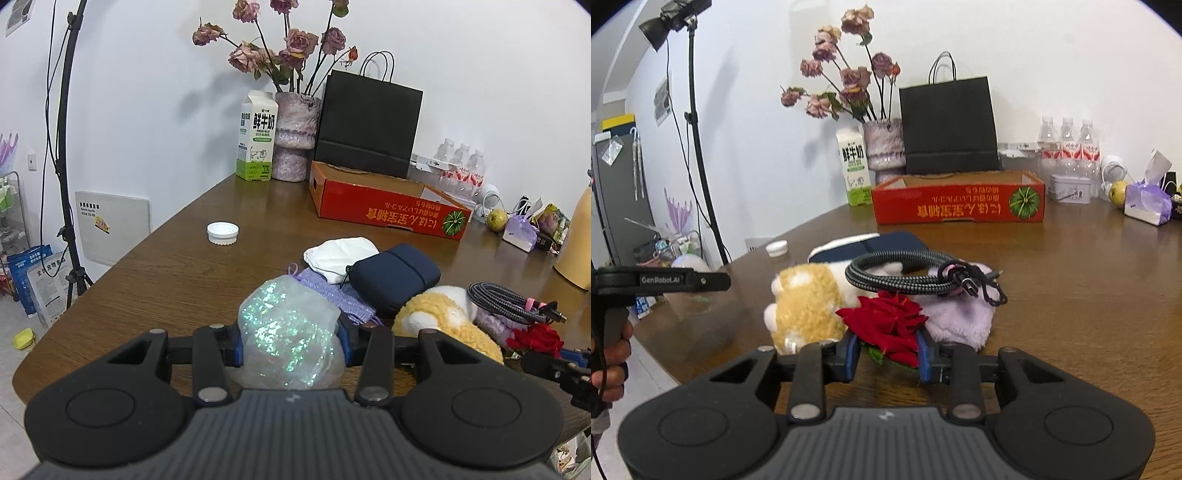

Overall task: Organize objects
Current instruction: 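Carry the plastic bag with the left tool while the right tool carries the rose toward the red box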

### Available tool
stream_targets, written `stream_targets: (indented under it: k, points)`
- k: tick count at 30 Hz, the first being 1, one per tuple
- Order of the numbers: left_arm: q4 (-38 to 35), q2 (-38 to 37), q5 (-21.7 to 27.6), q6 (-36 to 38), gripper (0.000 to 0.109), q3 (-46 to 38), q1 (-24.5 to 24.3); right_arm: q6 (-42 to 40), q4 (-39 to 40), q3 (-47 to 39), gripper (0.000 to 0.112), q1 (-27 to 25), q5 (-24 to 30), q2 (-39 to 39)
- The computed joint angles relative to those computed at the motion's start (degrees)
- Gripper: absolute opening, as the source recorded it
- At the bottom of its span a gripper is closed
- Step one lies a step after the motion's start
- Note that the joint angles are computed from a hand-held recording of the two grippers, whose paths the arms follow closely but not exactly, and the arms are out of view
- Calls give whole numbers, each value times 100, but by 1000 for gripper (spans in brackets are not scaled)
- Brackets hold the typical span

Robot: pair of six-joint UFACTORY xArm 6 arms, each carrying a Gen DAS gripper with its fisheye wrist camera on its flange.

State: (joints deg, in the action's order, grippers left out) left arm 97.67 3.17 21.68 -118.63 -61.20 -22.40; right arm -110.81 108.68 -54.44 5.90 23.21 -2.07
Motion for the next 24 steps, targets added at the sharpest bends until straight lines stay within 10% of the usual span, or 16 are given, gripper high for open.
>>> stream_targets:
  k: [24]
  points:
    - [39, -250, 144, 350, 45, -380, -626, -1205, 1145, 265, 30, -351, 244, -954]
